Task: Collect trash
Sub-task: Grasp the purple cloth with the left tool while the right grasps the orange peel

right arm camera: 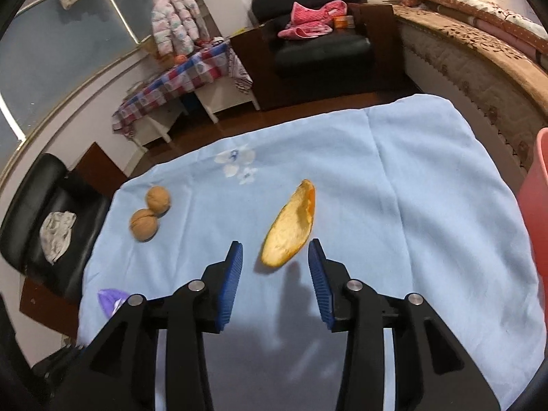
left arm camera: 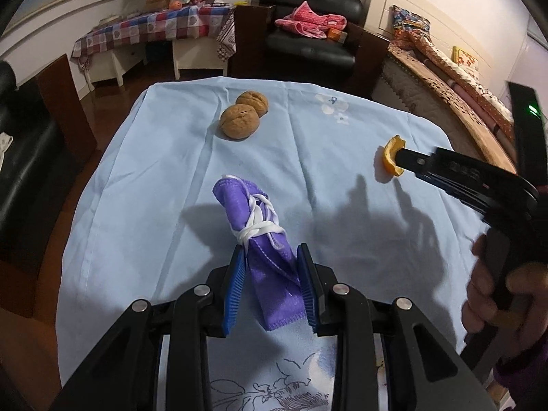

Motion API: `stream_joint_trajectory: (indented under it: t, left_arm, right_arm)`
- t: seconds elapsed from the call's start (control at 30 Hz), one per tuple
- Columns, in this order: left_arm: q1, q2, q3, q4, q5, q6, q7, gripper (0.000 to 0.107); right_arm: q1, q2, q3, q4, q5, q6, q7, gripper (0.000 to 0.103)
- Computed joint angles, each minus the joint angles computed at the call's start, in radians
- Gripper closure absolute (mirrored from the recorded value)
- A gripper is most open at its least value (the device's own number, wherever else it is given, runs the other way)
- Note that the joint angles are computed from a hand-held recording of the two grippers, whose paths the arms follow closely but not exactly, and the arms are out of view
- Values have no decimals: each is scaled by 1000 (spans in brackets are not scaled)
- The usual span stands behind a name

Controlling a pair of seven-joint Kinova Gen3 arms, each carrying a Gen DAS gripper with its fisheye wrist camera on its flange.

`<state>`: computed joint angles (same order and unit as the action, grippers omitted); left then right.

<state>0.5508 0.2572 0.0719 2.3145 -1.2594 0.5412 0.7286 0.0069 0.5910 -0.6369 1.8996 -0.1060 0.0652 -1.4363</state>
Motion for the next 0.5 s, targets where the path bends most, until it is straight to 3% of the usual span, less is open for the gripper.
stream_joint_trajectory:
  t: [0.13,0.2,0.33,0.4,0.5]
  left_arm:
    - [-4,-6,-3,10,-26,-17,20,77]
    - [-6,-11,-3,18,-44,-26,41,77]
    - [-17,-18,2,32,-74,-40,75,77]
    - [-23,-21,7,35,-82,-45,84,77]
    - [-30,-25,12,42,-103,-57,103,76]
  right_arm:
    - [-142,-4,148,-31,-5,1,-46,62]
    - [-168,-1,174,-33,1,-4,-55,62]
    - [-170,-4,178,-18,30,-27,-54,63]
    - [-159,-6,168,-7,45,-32,-53,73]
    - [-101,-11,115,14,69,-34,-39,78]
